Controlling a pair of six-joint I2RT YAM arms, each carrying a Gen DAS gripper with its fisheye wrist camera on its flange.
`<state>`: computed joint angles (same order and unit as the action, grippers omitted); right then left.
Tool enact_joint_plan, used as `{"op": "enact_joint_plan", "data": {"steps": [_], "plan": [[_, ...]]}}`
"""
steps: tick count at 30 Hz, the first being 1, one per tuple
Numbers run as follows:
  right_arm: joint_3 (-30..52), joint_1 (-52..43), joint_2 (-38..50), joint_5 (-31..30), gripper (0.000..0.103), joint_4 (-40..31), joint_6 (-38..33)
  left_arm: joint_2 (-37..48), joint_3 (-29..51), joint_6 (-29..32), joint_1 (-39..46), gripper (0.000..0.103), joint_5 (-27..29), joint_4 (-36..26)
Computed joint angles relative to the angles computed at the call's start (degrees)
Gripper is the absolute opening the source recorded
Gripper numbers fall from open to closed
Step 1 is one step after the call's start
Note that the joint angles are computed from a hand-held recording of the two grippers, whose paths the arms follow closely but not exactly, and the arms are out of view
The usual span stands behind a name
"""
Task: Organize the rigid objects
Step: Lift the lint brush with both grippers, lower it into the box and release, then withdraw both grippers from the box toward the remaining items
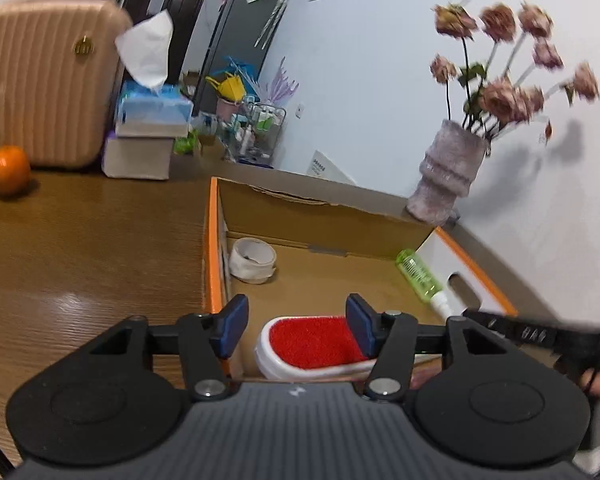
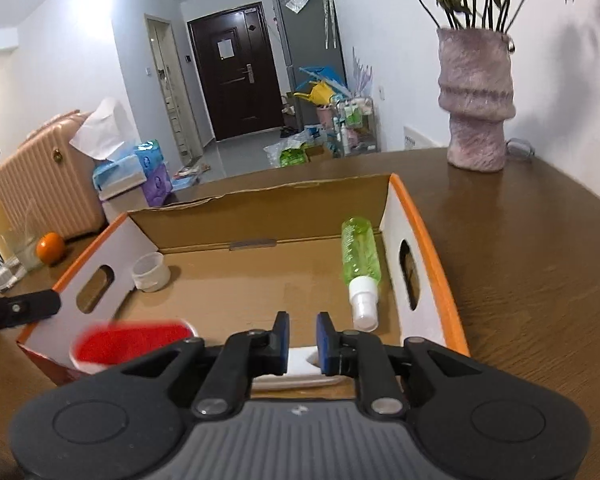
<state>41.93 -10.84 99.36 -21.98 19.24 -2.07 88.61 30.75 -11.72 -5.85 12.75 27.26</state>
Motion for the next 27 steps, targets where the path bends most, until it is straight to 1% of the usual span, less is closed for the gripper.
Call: {"op": "enact_joint_plan", "data": {"steps": [1,4,6,8,9,11,12,13,14,15,16,17,18,19,20,22,23,27], "plan": [[-0.5,0.0,-0.9,0.2,0.015,-0.4,-0.2,-1.2,-0.5,0.5,-0.3,0.056,-0.7,-0.8],[-2.0,-1.3,-5.1,-1.3,0.017,-2.5,-1.0,-6.4,-1.6,0.9,-0.8,0.066,-2.4,-4.8],[-3.2,-2.4,-9.3,-2.1,0.018,-4.5,-1.9,-11.2,-2.5,0.9,-1.0,0.069,-3.0,-7.6],[-4.5,-3.8,-13.9,-3.5,0.022,-6.2,-2.9,-16.5,-3.7,0.5,-0.9,0.080,-2.4,-10.3],[-5.2,-4.5,-16.3,-4.2,0.025,-7.2,-3.4,-19.1,-4.3,0.1,-1.1,0.081,-2.4,-11.4],[-7.2,-5.7,-21.9,-5.3,0.036,-9.1,-4.4,-24.9,-5.3,-0.1,-2.1,0.087,-3.5,-14.5],[-8.3,-6.4,-24.7,-6.0,0.040,-10.0,-5.0,-27.4,-5.9,-0.3,-3.1,0.089,-4.6,-15.6],[-9.2,-7.0,-27.1,-6.6,0.048,-10.5,-5.5,-30.0,-6.5,-0.3,-4.1,0.092,-6.0,-16.8],[-10.5,-7.7,-29.9,-7.3,0.058,-11.2,-6.0,-33.0,-7.2,-0.1,-5.5,0.095,-7.7,-18.3],[-11.6,-8.5,-32.5,-8.1,0.062,-11.6,-6.4,-35.7,-7.8,0.2,-7.0,0.096,-9.5,-19.5],[-12.8,-9.1,-35.2,-8.7,0.066,-12.1,-6.8,-38.1,-8.4,0.4,-8.6,0.100,-11.5,-20.4],[-13.9,-9.5,-37.8,-8.7,0.069,-12.5,-7.2,-41.2,-9.4,0.5,-10.6,0.103,-14.1,-21.0],[-15.0,-9.9,-40.6,-8.6,0.070,-13.0,-7.7,-43.8,-10.3,0.5,-12.5,0.103,-16.6,-21.7],[-15.8,-10.5,-43.0,-8.9,0.074,-13.7,-8.2,-46.7,-11.1,0.6,-14.7,0.103,-19.3,-22.6],[-16.8,-11.3,-45.6,-9.3,0.078,-14.3,-8.6,-48.7,-11.6,0.7,-16.1,0.103,-20.7,-23.6],[-18.3,-13.1,-50.1,-10.8,0.082,-15.6,-9.2,-52.8,-12.6,0.7,-19.1,0.103,-23.5,-25.4],[-19.1,-14.1,-52.4,-11.7,0.086,-16.1,-9.3,-55.1,-13.3,0.6,-21.8,0.103,-26.9,-26.3],[-23.4,-19.4,-60.0,-16.8,0.093,-14.9,-9.9,-62.0,-15.6,1.6,-32.9,0.103,-40.8,-27.5]]}}
